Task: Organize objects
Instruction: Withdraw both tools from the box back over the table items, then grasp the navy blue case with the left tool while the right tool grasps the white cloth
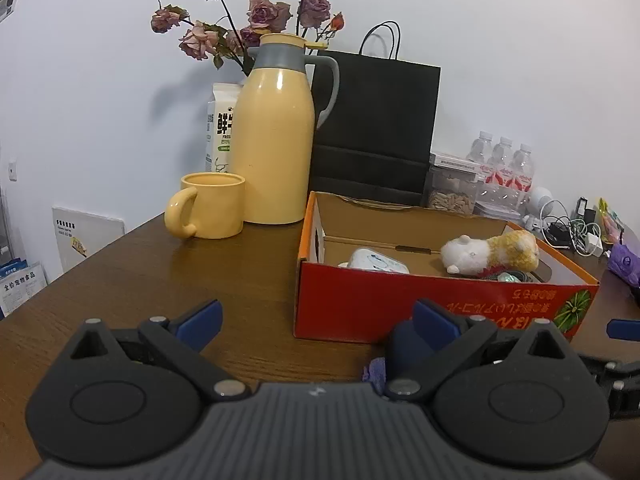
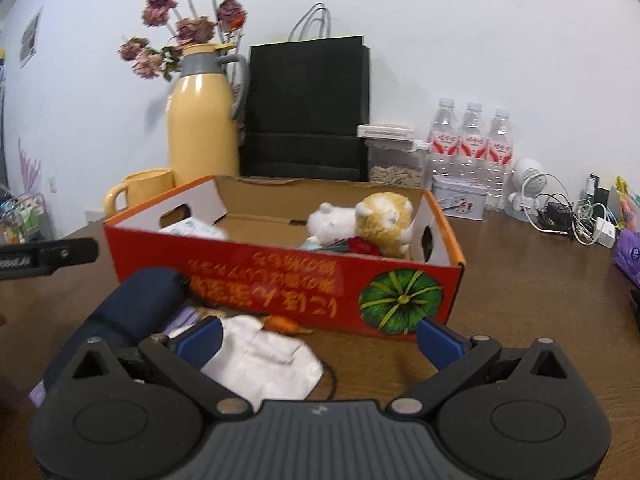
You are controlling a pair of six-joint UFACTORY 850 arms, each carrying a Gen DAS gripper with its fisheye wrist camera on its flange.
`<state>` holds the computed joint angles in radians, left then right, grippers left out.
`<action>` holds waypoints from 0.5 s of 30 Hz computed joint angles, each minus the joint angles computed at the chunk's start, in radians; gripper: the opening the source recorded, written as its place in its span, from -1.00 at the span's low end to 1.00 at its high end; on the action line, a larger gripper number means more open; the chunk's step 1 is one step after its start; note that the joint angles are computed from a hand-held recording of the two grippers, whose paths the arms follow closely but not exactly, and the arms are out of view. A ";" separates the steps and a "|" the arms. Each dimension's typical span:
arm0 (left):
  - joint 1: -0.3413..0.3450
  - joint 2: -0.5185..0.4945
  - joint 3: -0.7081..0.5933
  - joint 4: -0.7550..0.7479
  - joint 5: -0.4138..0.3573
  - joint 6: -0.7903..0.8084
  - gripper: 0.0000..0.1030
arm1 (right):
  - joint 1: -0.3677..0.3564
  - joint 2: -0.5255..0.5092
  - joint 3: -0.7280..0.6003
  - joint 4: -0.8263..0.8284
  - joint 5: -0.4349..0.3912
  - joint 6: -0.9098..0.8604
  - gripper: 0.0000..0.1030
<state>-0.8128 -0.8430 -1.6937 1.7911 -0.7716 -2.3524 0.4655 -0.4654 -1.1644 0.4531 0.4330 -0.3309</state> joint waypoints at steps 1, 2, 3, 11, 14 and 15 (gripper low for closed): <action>-0.001 0.001 0.002 -0.002 0.000 0.000 1.00 | 0.003 0.003 0.005 -0.012 -0.002 0.003 1.00; -0.003 0.002 0.004 -0.005 0.001 0.001 1.00 | 0.004 0.004 0.008 -0.023 -0.006 0.007 1.00; -0.004 0.003 0.006 -0.009 0.001 0.002 1.00 | 0.006 0.007 0.012 -0.033 -0.008 0.013 1.00; -0.006 0.010 0.019 -0.017 0.013 -0.001 1.00 | -0.007 0.032 0.045 -0.274 -0.047 0.266 1.00; -0.008 0.008 0.018 -0.021 0.013 0.004 1.00 | -0.007 0.027 0.031 -0.236 -0.093 0.250 1.00; -0.008 0.009 0.019 -0.021 0.014 0.005 1.00 | -0.006 0.025 0.027 -0.209 -0.104 0.231 1.00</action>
